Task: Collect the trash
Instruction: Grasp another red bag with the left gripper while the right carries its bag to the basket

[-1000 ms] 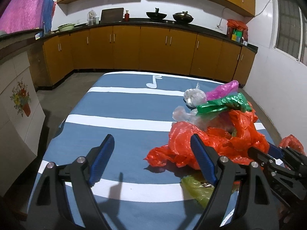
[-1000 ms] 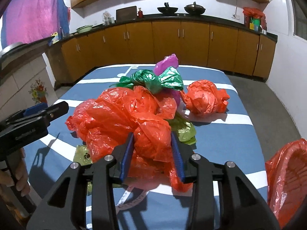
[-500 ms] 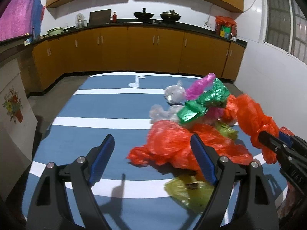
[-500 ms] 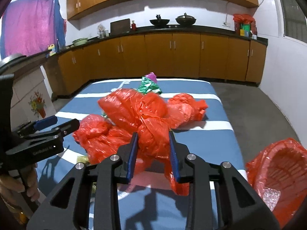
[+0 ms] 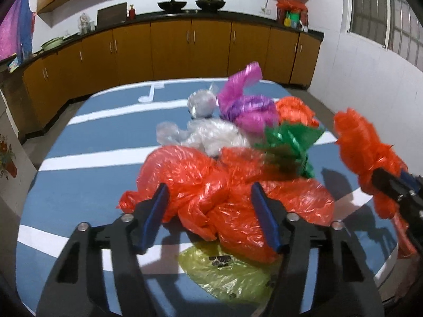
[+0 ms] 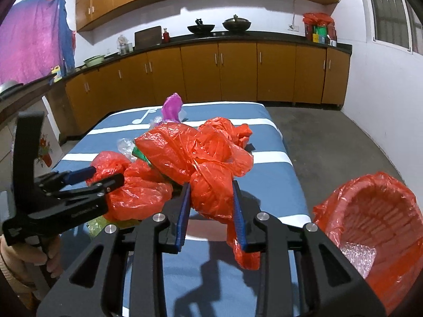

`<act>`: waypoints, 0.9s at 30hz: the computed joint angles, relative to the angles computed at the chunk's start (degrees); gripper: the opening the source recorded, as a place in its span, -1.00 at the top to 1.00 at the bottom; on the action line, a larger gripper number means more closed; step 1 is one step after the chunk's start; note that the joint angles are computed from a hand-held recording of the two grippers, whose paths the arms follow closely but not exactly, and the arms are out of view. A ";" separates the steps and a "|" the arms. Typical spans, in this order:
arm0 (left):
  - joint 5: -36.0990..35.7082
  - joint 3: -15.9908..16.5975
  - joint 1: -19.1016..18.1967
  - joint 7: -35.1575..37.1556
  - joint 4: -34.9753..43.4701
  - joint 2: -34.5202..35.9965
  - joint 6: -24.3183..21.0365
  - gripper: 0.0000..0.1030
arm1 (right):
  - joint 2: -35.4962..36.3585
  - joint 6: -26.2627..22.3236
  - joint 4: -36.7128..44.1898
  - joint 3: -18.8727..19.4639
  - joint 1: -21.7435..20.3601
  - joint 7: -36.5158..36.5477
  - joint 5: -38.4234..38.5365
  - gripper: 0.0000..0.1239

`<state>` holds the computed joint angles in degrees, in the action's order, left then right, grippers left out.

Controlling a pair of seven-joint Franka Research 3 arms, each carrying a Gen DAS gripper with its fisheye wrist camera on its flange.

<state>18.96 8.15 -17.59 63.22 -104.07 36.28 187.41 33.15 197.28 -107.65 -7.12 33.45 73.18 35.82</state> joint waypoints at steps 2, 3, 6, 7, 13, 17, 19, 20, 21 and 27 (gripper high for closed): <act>0.09 0.45 -0.25 0.19 0.22 0.46 -0.14 0.09 | -0.24 0.18 -0.42 0.87 -0.94 0.13 -0.47 0.51; 0.19 0.01 0.13 0.40 0.44 0.59 -0.65 0.18 | -0.32 0.31 -0.59 1.16 -1.25 0.23 -0.58 0.51; 0.53 -1.66 1.75 0.80 0.24 0.62 -0.06 0.45 | -0.60 0.46 -0.96 1.51 -1.58 0.45 -0.58 0.51; 0.55 -0.90 1.10 0.82 -0.14 0.45 0.55 0.51 | -0.80 0.65 -1.22 1.81 -1.85 0.52 -0.70 0.51; -1.77 2.27 -1.48 1.33 -3.43 -1.67 4.60 0.59 | -2.53 2.76 -3.38 3.32 -2.86 0.25 -0.77 0.51; -6.08 5.90 -4.82 3.74 -7.42 -4.01 9.23 0.59 | -3.89 4.64 -5.30 5.49 -4.93 0.38 -1.21 0.51; -8.06 6.84 -5.85 5.45 -9.06 -5.16 10.78 0.59 | -4.52 5.38 -6.18 6.11 -5.38 0.38 -0.99 0.51; -9.12 7.14 -6.26 6.23 -9.41 -5.53 11.05 0.59 | -4.77 5.66 -6.53 6.43 -5.62 0.39 -0.94 0.51; -10.21 7.41 -6.63 6.99 -9.86 -6.04 11.38 0.59 | -5.05 5.94 -6.89 6.76 -5.89 0.40 -0.95 0.51; -15.41 7.43 -7.95 12.12 -12.14 -8.85 12.91 0.59 | -6.93 7.98 -9.43 7.84 -6.70 0.07 -0.41 0.51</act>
